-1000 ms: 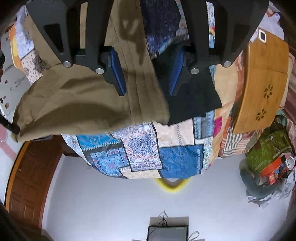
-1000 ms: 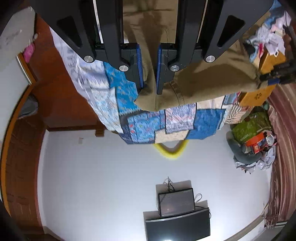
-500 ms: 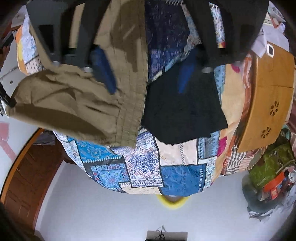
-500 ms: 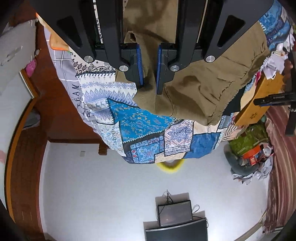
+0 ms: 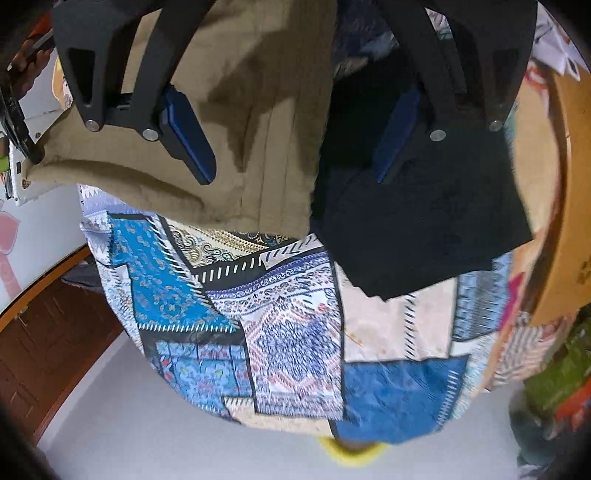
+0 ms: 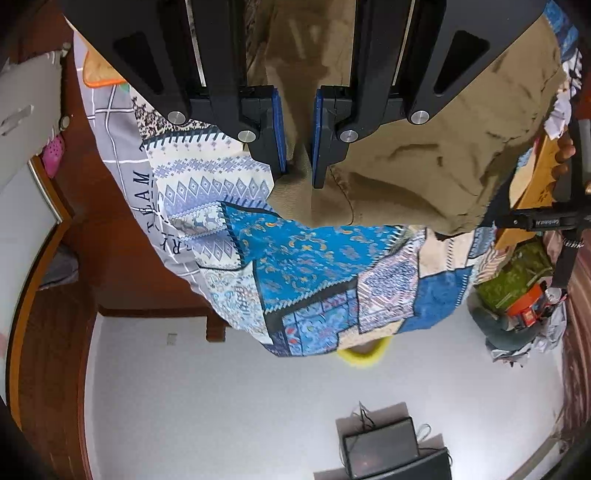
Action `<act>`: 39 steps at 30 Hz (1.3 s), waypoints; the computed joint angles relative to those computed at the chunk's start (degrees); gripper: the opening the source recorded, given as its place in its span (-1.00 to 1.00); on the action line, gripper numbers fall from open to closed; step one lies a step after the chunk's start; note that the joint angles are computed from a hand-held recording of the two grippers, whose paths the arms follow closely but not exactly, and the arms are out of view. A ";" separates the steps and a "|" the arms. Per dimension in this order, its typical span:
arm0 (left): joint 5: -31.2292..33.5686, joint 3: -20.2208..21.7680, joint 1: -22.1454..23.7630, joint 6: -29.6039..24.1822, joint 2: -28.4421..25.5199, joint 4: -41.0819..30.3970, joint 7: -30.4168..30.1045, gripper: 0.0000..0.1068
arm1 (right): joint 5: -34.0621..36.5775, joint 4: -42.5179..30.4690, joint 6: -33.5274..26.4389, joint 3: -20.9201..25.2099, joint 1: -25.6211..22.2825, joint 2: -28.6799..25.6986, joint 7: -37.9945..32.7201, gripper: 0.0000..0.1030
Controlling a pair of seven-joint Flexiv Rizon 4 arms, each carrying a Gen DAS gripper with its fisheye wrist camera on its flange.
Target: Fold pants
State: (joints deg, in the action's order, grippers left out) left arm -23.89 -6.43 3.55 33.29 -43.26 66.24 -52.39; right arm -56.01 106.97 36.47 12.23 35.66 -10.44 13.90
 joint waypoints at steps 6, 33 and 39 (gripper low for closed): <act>0.30 -0.37 -0.74 -14.10 -10.18 -15.20 -7.53 0.63 | 0.70 2.11 4.57 -0.74 -1.69 -0.76 0.37 -0.78; -8.00 0.44 3.92 7.38 15.76 16.77 12.45 -0.77 | -4.54 -5.03 -4.47 1.36 3.14 0.00 -2.32 -0.78; -6.58 0.78 1.58 8.56 12.60 15.22 10.55 0.65 | -2.10 -5.25 -4.54 0.52 3.46 -1.10 -3.89 -0.77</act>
